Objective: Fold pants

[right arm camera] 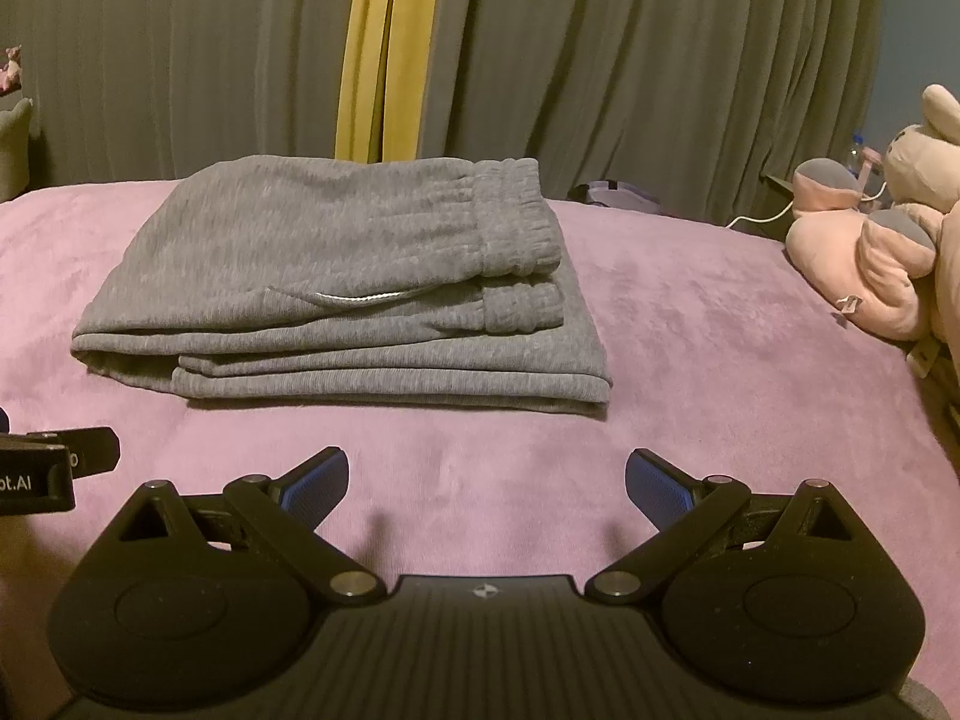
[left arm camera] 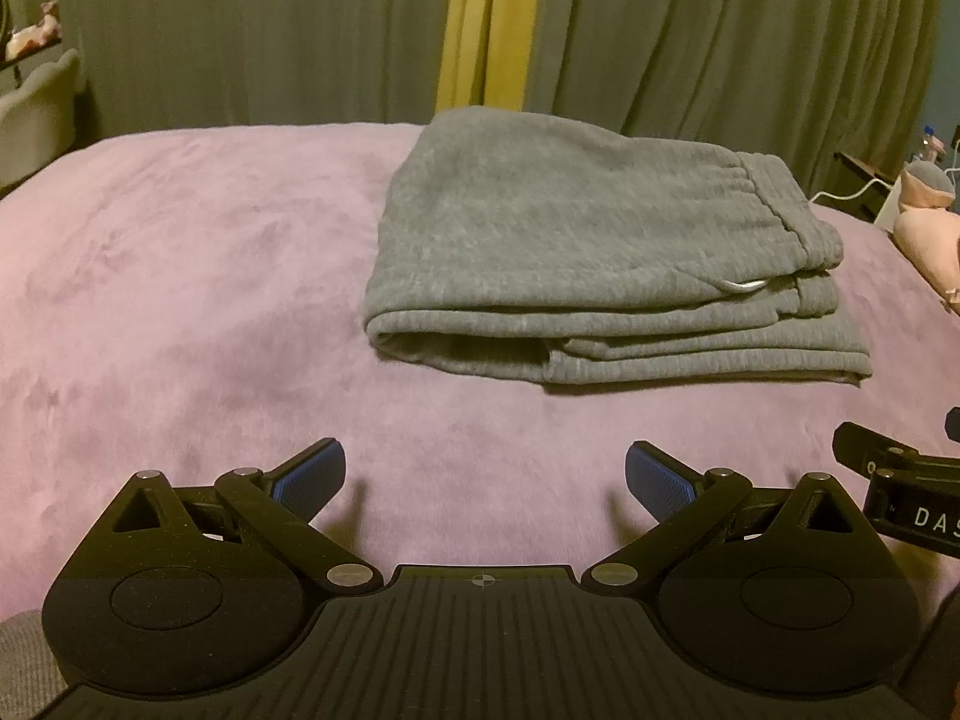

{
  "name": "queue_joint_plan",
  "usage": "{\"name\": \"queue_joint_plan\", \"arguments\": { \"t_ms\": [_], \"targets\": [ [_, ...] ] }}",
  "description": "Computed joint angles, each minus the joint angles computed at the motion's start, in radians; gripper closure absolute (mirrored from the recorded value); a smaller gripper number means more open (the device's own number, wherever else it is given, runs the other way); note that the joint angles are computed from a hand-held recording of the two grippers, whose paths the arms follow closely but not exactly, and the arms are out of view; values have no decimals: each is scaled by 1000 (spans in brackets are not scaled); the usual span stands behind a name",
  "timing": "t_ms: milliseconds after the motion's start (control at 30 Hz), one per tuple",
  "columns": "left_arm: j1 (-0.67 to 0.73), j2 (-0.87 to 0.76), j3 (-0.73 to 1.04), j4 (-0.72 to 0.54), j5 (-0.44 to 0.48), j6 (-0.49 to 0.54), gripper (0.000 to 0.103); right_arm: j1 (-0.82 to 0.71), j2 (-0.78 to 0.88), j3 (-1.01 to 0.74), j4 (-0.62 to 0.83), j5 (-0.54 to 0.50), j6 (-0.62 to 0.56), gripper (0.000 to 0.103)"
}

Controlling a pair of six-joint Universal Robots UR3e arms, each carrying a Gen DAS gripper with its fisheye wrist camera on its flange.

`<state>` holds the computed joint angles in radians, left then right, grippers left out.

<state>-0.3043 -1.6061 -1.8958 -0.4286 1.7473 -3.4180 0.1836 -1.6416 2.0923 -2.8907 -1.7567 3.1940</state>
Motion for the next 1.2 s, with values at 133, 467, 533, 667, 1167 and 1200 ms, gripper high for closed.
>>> {"name": "queue_joint_plan", "arguments": {
  "t_ms": [133, 467, 533, 667, 1167, 1200],
  "targets": [
    [4, 2, -1, -2, -5, 0, 0, 2, 4, -5, 4, -4, -4, 4],
    [0, -5, 10, -23, -6, 15, 0, -4, 2, -7, 10, 6, 0, 4],
    [-2, -7, 12, -26, -4, 18, 0, -6, 1, -6, 10, 9, 1, 4],
    [-6, -8, 16, -32, 0, 21, 0, -15, -4, -2, 10, 21, 4, 4],
    [-11, -13, 23, -39, 1, 22, 0, -29, -13, 3, 9, 42, 4, 4],
    [-11, -14, 24, -42, 2, 23, 0, -29, -12, 1, 11, 43, 6, 4]
  ]
}}
